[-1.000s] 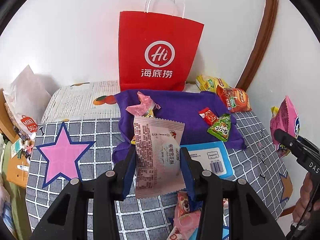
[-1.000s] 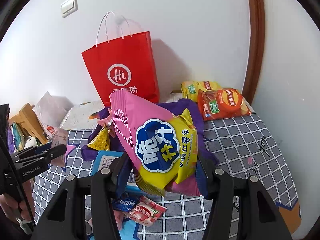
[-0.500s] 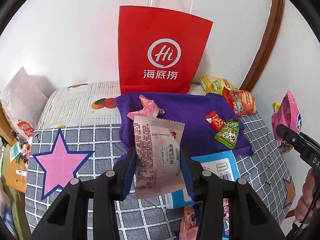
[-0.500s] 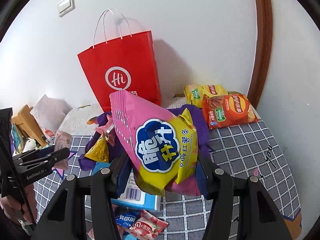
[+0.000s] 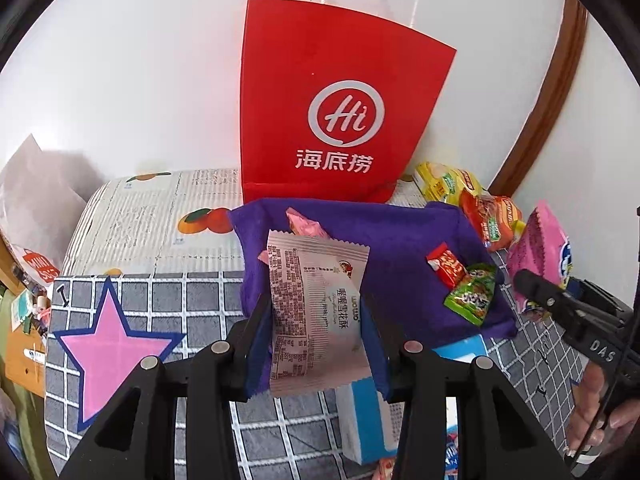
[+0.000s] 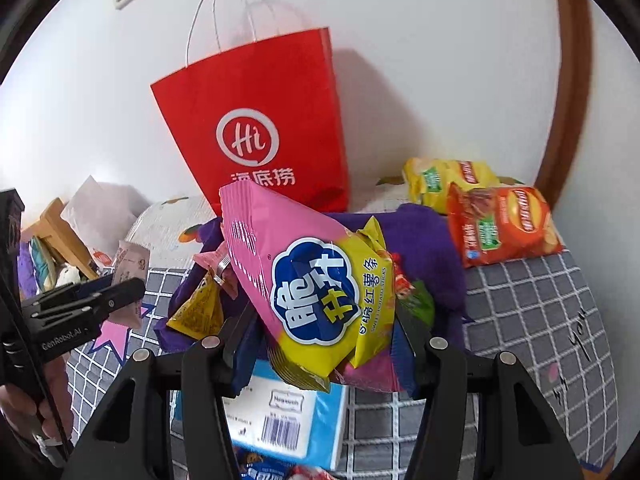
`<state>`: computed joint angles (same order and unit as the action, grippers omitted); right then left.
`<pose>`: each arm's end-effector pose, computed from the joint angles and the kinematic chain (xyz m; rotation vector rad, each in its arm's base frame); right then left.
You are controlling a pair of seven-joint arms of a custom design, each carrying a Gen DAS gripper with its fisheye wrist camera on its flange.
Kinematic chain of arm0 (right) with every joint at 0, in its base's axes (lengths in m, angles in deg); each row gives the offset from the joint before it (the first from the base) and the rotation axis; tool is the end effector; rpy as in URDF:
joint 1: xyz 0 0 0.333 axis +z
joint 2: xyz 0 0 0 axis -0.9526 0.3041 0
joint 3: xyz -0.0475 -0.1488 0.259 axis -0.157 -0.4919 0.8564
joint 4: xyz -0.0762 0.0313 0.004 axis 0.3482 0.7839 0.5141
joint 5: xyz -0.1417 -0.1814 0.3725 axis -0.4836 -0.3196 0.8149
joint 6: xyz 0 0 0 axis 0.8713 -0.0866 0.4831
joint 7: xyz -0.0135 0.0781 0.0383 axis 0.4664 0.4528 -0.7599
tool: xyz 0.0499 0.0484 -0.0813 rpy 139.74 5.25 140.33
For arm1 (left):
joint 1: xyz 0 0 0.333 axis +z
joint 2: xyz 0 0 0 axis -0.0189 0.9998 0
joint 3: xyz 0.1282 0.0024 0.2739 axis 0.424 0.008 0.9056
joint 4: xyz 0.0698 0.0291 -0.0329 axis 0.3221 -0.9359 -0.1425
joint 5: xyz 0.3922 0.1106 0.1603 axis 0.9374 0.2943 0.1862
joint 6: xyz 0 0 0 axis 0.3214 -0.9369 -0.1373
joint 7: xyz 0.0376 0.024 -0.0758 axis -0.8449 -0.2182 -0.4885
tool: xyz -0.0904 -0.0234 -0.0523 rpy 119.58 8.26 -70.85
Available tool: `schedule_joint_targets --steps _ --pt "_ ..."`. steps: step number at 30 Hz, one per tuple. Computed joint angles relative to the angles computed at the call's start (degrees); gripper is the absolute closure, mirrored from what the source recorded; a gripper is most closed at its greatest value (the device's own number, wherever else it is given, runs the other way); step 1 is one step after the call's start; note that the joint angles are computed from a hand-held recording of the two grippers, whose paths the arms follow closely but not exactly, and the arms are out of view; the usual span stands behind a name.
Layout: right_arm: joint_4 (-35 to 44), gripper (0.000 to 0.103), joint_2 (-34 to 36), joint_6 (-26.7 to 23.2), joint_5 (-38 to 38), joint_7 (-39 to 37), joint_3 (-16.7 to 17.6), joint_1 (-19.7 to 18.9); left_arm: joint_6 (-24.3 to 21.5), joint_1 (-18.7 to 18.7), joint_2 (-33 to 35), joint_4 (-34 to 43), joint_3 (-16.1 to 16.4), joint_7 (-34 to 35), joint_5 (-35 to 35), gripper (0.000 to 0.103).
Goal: Organize snacks
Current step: 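Carry the chips bag with right tool while left tool carries the pastry packet over the towel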
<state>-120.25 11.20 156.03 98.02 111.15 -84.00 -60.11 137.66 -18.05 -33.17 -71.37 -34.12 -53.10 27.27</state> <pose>0.5095 0.0817 0.4606 -1.8153 1.5278 -0.4188 0.4925 -0.3253 0.4725 -1.8661 1.8564 -0.8479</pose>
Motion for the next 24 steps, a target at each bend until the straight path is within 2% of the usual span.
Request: schedule_joint_targets --steps 6,11,18,24 --pt "4.08 0.047 5.95 -0.87 0.17 -1.30 -0.11 0.56 1.26 0.75 2.71 1.80 0.66 1.36 -0.55 0.062" --pt "8.22 0.047 11.62 -3.57 0.37 -2.29 -0.15 0.24 1.82 1.26 5.05 3.23 0.91 2.51 -1.43 0.062" --pt "12.55 0.047 17.73 -6.77 -3.53 0.94 0.63 -1.02 2.93 1.74 7.47 4.44 0.96 3.92 -2.34 0.062" --pt "14.88 0.047 20.02 -8.35 -9.28 6.26 0.72 -1.49 3.87 1.86 9.53 5.95 0.77 5.53 -3.84 0.062"
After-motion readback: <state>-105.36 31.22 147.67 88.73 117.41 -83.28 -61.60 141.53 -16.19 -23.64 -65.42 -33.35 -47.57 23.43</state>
